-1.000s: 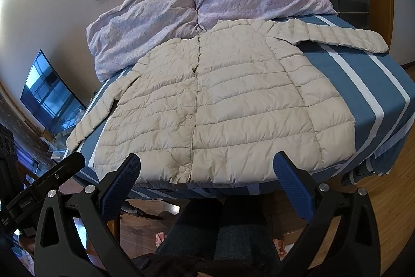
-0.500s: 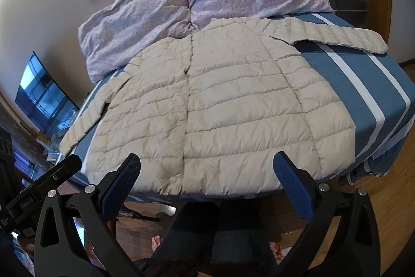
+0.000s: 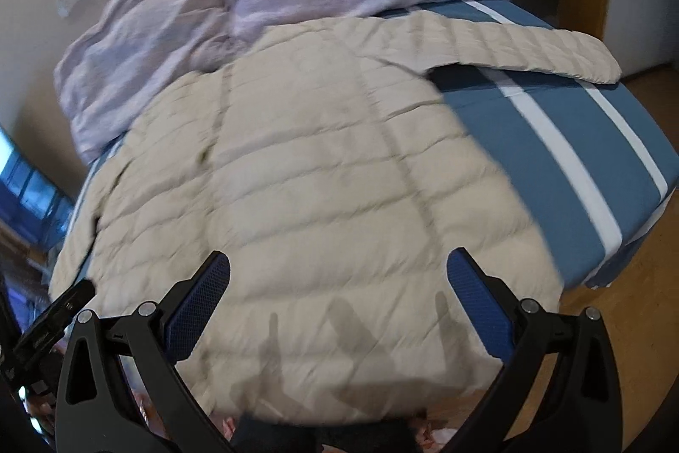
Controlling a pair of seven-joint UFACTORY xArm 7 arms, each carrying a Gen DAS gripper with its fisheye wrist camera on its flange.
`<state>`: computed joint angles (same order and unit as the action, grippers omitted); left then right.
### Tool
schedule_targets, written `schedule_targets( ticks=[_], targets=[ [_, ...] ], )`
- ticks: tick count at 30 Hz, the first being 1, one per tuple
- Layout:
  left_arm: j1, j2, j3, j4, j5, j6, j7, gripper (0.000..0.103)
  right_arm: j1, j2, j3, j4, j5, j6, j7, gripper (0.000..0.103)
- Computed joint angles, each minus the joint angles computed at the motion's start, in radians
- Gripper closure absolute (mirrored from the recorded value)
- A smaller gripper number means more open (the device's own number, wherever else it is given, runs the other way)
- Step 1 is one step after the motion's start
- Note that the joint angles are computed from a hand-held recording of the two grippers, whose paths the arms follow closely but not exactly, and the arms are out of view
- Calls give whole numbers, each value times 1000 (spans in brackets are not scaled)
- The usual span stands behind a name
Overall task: Fold large clothes
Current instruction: 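Reach the right gripper to a jacket sleeve cuff and grasp it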
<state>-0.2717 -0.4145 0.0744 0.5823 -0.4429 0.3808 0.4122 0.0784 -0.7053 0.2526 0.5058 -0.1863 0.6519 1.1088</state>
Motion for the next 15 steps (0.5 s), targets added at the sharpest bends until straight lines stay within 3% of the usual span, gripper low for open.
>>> schedule_targets(
  ticks=[2,8,12,15],
  targets=[
    [17,69,-16,42,23,-30,-19,2,-41,27,-33,9,-13,0,-10,1],
    [127,263,-111,159,229,-147,-187,2,-216,115,-85,62,-126,44,-15,1],
    [190,358,-153,217,469,-191,-392,2,-325,193,-161,96,-195,68,-14,1],
    [195,407,-147,248,598,-194,-501,2,-380,235,-222,105,-209,53,-13,1]
  ],
)
